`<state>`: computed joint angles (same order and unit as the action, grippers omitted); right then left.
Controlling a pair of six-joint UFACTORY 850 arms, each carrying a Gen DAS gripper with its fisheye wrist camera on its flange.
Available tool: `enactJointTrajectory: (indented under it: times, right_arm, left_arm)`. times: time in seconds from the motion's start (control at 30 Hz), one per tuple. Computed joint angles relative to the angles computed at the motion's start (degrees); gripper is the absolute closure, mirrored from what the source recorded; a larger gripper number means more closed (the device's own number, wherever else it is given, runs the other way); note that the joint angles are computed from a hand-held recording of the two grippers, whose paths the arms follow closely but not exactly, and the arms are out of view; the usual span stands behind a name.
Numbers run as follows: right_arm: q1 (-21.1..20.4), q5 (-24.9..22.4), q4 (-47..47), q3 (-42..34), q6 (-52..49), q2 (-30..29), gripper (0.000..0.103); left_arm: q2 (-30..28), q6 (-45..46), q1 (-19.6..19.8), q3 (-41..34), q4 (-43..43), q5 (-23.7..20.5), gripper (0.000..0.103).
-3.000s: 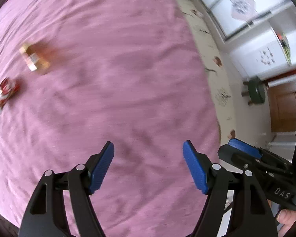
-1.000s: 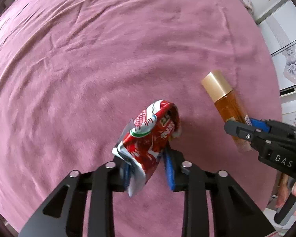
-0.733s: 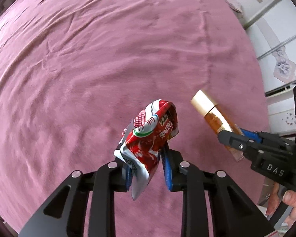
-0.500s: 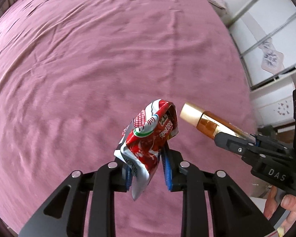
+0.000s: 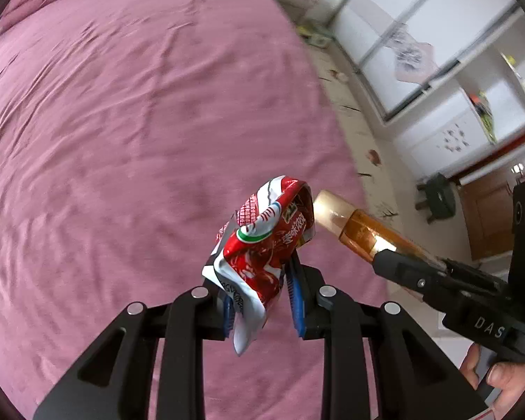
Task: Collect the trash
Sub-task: 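Carry the red can and perfume bottle to the yellow bin and release both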
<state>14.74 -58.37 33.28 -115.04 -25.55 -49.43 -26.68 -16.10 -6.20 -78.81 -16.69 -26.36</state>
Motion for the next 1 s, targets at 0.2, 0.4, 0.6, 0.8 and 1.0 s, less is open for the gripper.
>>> enactJointTrajectory:
  times: [0.2, 0.4, 0.6, 0.8, 1.0]
  right_arm:
    - [-5.95, 5.32, 1.95, 10.08, -1.02, 7.54, 0.072]
    - [-11.63, 8.60, 3.09, 16.24, -1.12, 12.10, 0.072]
    - [-17.10, 10.58, 2.88, 20.23, 0.07, 14.72, 0.072]
    - [-21.53, 11.94, 2.66, 22.38, 1.57, 15.52, 0.072]
    - [-24.59, 12.17, 2.43, 22.71, 2.57, 14.81, 0.072]
  left_arm:
    - [-2.43, -0.08, -5.55, -5.76, 1.15, -0.99, 0.078]
    - [-7.23, 1.16, -10.43, -13.45, 1.10, -3.89, 0.078]
    - [-13.91, 3.76, -14.74, -23.15, -0.52, -8.00, 0.078]
    - [-22.14, 5.99, -18.09, -35.27, -1.65, -13.48, 0.078]
    - [-29.89, 5.95, -20.21, -46.84, -1.13, -19.04, 0.078]
